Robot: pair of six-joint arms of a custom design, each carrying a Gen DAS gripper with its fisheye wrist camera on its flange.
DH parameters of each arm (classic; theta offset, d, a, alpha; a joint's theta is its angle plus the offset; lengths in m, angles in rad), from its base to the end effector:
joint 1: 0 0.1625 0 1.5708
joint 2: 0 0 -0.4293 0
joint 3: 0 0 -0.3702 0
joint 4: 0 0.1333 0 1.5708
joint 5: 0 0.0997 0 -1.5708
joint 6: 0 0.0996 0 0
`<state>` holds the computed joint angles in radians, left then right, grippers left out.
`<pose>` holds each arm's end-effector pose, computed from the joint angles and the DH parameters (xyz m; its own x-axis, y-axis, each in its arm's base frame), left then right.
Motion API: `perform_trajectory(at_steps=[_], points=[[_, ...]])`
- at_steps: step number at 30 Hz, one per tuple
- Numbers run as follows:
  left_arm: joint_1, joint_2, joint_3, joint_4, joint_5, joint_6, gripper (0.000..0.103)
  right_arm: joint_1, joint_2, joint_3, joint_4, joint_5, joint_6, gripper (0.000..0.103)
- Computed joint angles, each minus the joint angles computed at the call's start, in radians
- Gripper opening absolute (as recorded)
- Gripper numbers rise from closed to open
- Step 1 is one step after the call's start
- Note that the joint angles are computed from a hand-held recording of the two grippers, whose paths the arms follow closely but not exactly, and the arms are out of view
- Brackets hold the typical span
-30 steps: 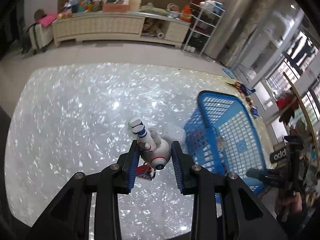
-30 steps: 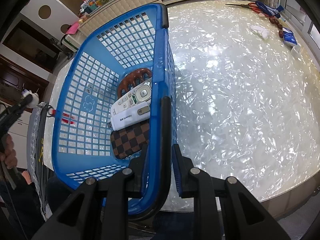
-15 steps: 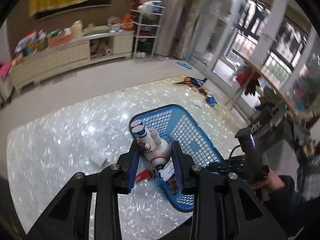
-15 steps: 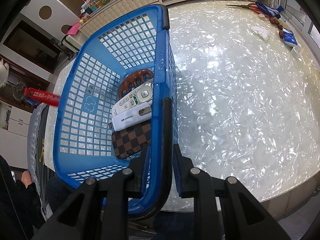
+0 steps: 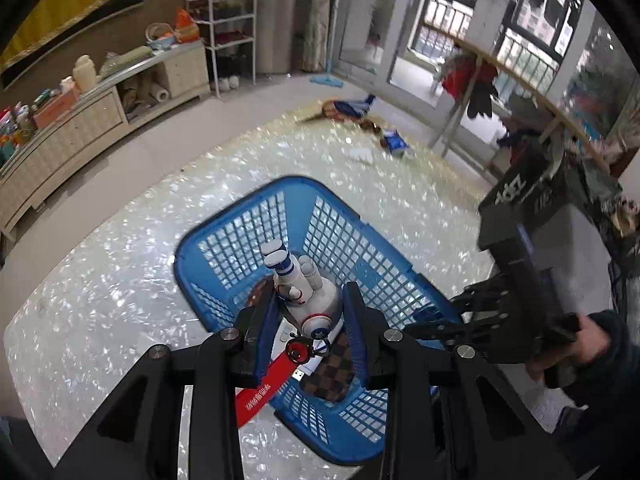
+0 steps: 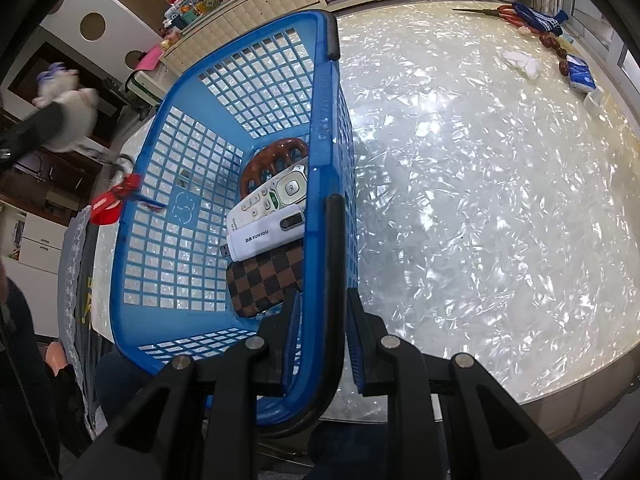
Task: Organize rigid objects
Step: 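Carry the astronaut keychain over the basket with the left gripper, then lower the keychain into the basket and open the left gripper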
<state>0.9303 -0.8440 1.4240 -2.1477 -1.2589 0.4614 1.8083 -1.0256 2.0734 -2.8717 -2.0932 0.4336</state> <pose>-0.2835 -0.6546 0.1853 -0.4168 0.8669 -0.2734 0.8746 0.4644 0.1394 0.2049 -0.4912 0.1502 -0.8867 0.3205 0.3332 0.1595 0.8885 -0.4302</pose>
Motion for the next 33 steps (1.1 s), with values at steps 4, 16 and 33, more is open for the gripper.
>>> perform_trajectory(at_steps=[4,16,33], points=[[0.011,0.045,-0.003,0.004,0.021,0.043,0.035,0.000,-0.001,0.002,-0.004,0.001,0.000,0.020],[0.028,0.131,-0.003,0.024,0.107,0.198,0.035,-0.009,-0.010,0.012,-0.013,0.023,-0.007,0.022],[0.018,0.204,0.002,0.081,0.252,0.290,0.035,-0.010,-0.008,0.005,0.005,0.022,-0.005,0.022]])
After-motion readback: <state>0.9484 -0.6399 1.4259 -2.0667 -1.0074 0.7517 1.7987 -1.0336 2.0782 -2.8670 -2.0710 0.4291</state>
